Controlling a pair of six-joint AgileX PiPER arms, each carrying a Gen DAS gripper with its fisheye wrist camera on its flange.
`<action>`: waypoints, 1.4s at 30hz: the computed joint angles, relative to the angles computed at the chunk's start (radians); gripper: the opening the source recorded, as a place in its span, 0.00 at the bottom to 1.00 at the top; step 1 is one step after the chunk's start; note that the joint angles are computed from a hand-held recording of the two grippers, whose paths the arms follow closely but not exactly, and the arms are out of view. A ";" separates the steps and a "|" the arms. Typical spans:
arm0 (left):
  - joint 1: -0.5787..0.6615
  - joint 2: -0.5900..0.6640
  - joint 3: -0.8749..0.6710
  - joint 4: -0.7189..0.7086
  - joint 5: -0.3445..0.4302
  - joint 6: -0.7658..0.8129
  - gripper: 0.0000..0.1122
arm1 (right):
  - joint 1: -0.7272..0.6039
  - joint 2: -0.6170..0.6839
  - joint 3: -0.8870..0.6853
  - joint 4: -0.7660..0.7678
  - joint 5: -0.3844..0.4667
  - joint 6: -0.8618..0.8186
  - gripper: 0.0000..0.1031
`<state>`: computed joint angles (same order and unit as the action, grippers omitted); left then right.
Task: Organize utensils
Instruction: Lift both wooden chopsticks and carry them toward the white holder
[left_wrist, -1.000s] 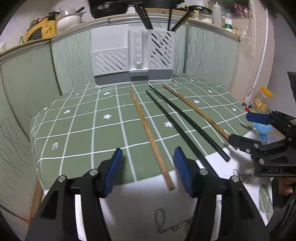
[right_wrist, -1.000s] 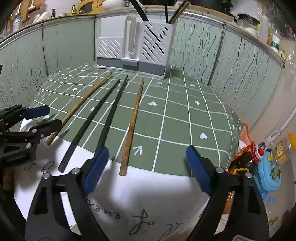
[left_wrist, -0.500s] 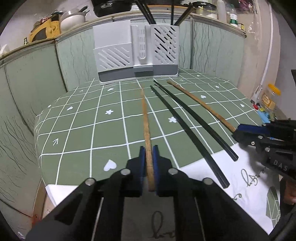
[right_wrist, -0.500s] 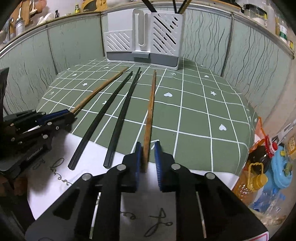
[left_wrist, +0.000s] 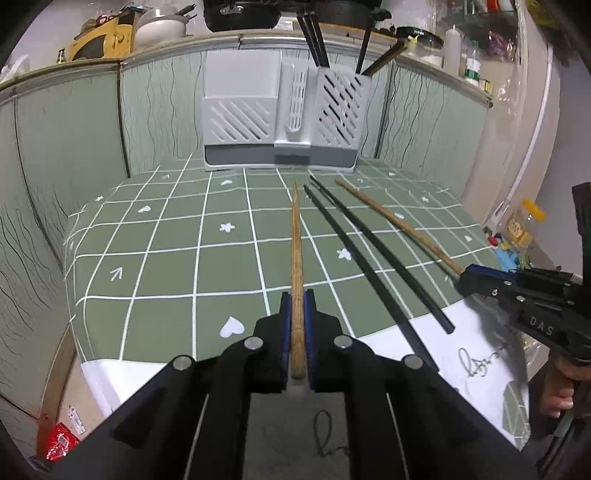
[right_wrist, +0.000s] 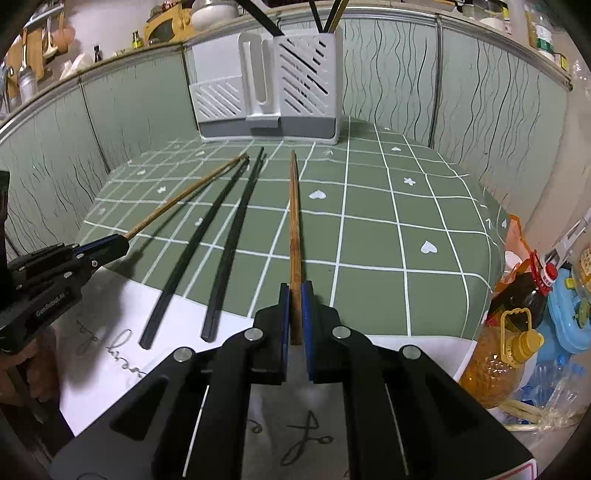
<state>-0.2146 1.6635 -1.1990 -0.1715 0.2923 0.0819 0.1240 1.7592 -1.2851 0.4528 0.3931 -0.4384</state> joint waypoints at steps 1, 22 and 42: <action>0.003 -0.008 0.006 -0.020 -0.002 0.018 0.06 | -0.002 -0.005 0.003 0.019 0.002 -0.018 0.06; 0.068 -0.229 0.041 -0.084 0.070 0.120 0.06 | -0.053 -0.272 0.121 0.127 0.054 -0.061 0.06; 0.089 -0.188 -0.208 -0.061 0.247 0.132 0.06 | -0.134 -0.232 -0.168 0.068 0.237 0.037 0.06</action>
<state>-0.1258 1.4754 -1.4071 -0.2320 0.5394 0.2138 -0.0099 1.5273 -1.4536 0.5211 0.6304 -0.4016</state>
